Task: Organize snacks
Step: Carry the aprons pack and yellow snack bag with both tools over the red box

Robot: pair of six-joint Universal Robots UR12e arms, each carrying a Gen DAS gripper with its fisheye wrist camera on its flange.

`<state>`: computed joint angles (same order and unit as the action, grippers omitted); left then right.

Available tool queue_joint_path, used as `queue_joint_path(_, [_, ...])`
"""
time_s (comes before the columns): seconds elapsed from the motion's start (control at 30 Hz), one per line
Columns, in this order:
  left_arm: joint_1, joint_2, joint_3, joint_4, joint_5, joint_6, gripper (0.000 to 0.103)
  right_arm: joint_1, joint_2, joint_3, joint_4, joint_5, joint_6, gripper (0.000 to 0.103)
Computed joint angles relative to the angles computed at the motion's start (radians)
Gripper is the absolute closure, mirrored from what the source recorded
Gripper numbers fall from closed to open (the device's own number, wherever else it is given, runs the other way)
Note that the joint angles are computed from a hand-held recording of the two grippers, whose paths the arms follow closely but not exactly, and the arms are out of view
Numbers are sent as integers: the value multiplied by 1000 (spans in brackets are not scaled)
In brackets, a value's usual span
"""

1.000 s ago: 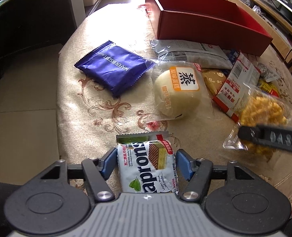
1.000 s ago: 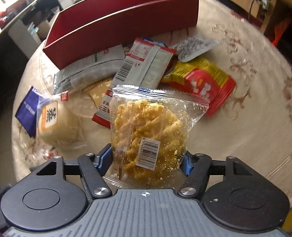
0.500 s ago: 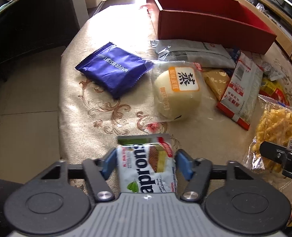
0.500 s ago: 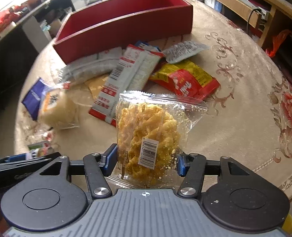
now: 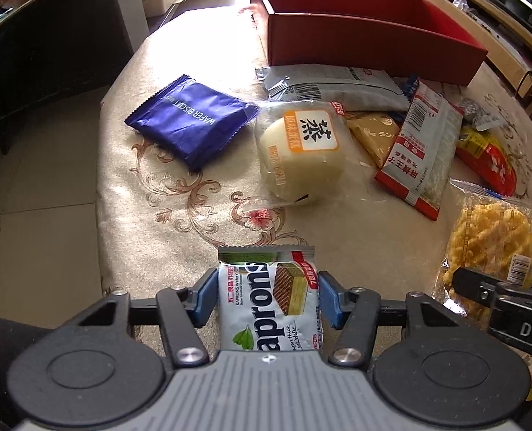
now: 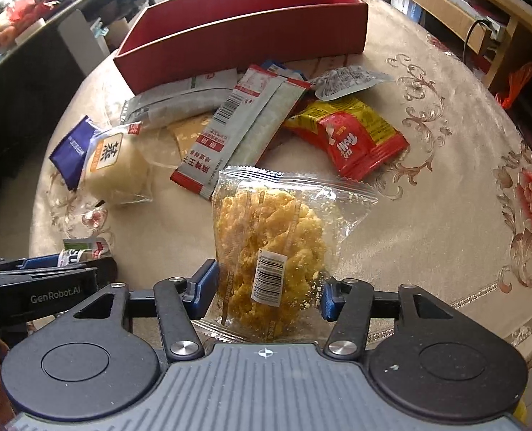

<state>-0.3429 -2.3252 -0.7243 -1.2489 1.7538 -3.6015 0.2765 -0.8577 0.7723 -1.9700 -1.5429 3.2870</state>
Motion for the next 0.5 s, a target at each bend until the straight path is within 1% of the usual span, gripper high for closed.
queue_joint_path(0.07, [-2,-1,0,4,9,11,47,2,7,-11,19,-11,-2,34])
queue_joint_path(0.17, [-6,-5,5,2,32,24,40,10,16,-21,28,-36,-26,31])
queue_joint_path(0.2, [-7,-7,7,-2,38,23,35,11,20,-26,33,-41,-29,30])
queue_joint_path(0.23, [-7,-8,9,-7,45,22,29,12,23,-30,37,-45,-31,29])
queue_joint_path(0.3, [-6,-10,10,-15,56,14,22,15,24,-32,36,-54,-37,29])
queue_joint_path(0.37, [1,-3,-3,-7,34,-4,24,14,22,-29,34,-51,-36,32])
queue_joint_path(0.4, [3,2,-10,1,20,-10,28,12,17,-23,28,-43,-32,33])
queue_joint_path(0.43, [4,3,-12,3,17,-9,37,10,12,-15,20,-32,-27,37])
queue_joint_path(0.5, [3,8,-16,14,8,3,50,8,1,-1,2,-20,-22,41])
